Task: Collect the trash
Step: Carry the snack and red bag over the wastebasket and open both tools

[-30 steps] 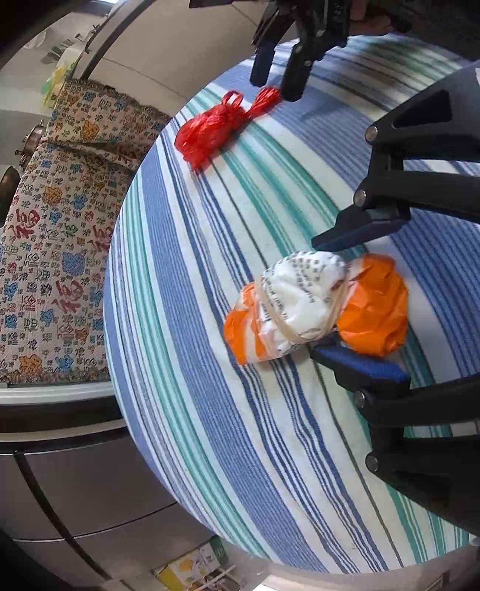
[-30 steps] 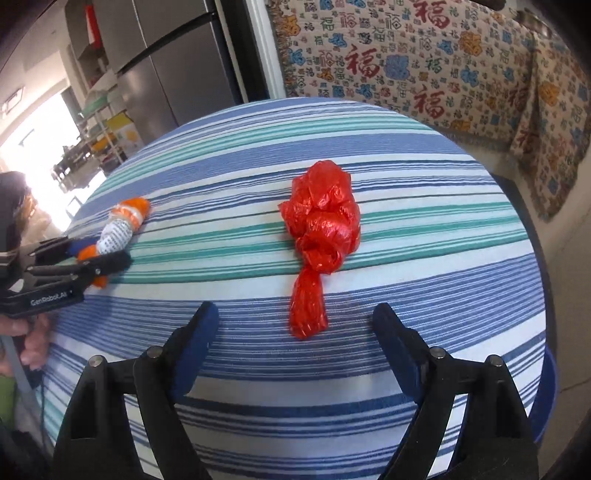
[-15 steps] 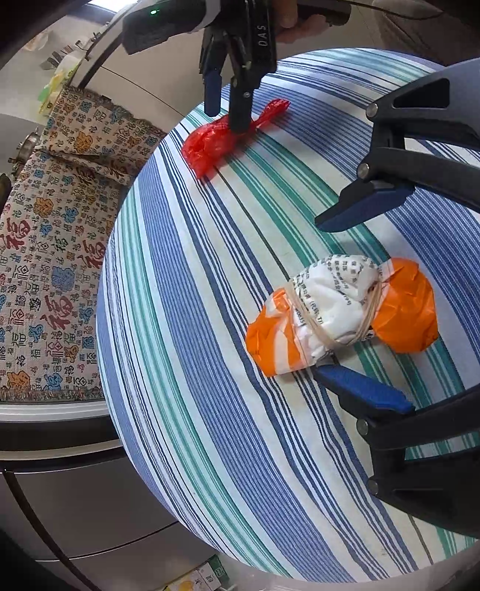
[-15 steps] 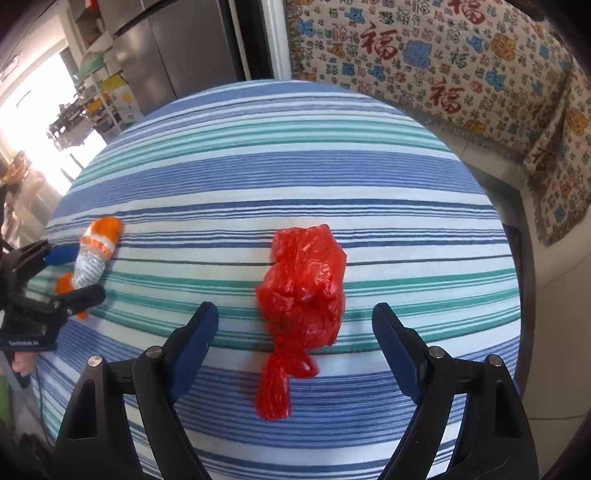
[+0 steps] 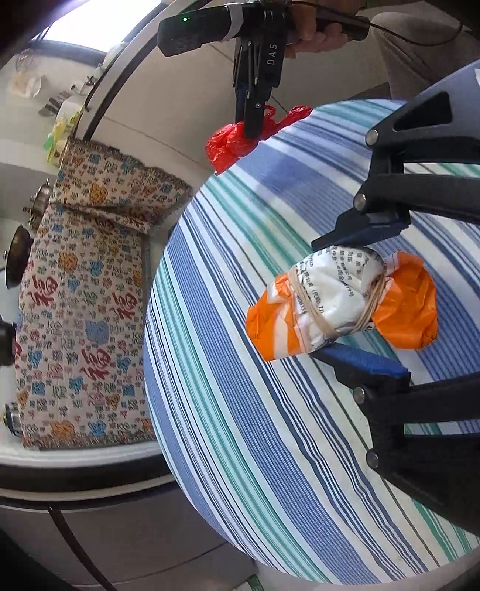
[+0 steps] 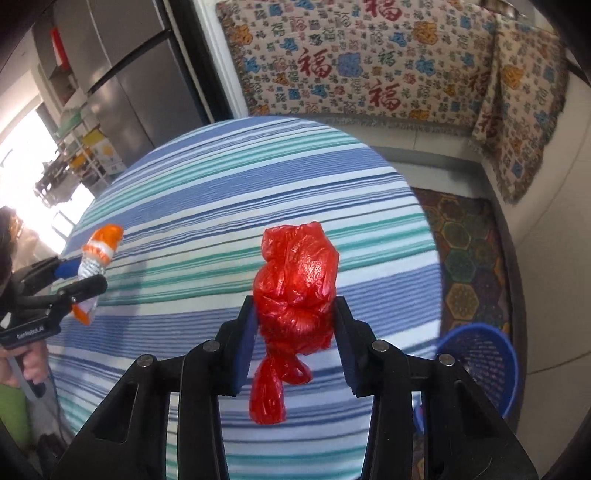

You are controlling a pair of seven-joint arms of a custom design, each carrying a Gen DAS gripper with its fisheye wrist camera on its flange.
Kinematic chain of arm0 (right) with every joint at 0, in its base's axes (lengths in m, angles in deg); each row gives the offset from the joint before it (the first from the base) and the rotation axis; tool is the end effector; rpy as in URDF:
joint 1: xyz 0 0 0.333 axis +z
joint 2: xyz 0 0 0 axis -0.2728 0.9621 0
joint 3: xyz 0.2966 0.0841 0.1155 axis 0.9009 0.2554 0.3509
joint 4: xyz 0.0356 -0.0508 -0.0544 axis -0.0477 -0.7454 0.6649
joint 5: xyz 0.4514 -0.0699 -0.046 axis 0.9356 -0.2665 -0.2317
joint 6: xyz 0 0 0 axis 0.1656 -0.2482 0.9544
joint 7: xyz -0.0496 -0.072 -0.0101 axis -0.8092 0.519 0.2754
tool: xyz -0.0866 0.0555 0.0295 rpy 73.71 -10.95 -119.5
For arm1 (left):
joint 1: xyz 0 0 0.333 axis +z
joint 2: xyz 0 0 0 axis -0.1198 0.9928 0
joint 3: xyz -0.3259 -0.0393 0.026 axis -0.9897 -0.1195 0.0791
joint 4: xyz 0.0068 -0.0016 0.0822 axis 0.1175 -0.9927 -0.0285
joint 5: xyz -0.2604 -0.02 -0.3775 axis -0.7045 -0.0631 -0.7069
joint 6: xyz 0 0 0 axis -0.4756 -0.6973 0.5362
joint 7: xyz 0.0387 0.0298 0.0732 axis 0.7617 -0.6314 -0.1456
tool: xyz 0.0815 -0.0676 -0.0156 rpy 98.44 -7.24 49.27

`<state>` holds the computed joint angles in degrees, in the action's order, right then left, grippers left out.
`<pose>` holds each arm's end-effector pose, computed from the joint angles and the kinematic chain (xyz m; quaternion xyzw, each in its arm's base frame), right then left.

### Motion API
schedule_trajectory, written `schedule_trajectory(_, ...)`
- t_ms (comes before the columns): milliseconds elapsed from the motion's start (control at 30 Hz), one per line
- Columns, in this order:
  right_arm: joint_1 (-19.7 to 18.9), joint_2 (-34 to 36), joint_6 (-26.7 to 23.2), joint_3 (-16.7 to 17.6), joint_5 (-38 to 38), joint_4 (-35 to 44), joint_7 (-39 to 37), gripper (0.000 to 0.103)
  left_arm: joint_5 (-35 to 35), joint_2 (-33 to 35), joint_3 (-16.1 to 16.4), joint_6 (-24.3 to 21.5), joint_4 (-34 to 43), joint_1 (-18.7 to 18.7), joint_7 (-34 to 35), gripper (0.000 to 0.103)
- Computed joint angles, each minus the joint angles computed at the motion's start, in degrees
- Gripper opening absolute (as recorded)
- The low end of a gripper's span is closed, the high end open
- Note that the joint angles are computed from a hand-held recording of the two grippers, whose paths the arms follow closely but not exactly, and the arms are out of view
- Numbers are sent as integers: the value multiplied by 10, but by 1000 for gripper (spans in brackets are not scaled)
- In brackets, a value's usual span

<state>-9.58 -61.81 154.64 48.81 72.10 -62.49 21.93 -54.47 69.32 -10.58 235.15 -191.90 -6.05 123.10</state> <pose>0.6789 0.1194 0.4577 -0.8493 0.4271 -0.0569 0.3050 0.5280 -0.1056 0.4483 -0.7003 0.6180 -0.2982 0.1968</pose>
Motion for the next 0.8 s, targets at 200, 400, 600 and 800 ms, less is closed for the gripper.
schedule_trajectory(200, -48, -21, 8, -45, 3, -17, 7, 41, -65, 83, 4, 4, 101, -81, 61, 50)
schedule_trajectory(400, -103, 8, 15, -73, -40, 5, 53, 41, -53, 200, -18, -20, 240, -132, 66, 50)
schedule_trajectory(600, -156, 69, 2, -68, -34, 40, 61, 42, 13, 334, -4, -79, 400, -205, 34, 50)
schedule_trajectory(800, -204, 161, -33, -43, -15, 117, 54, 42, 37, 483, 22, -131, 559, -258, -4, 51)
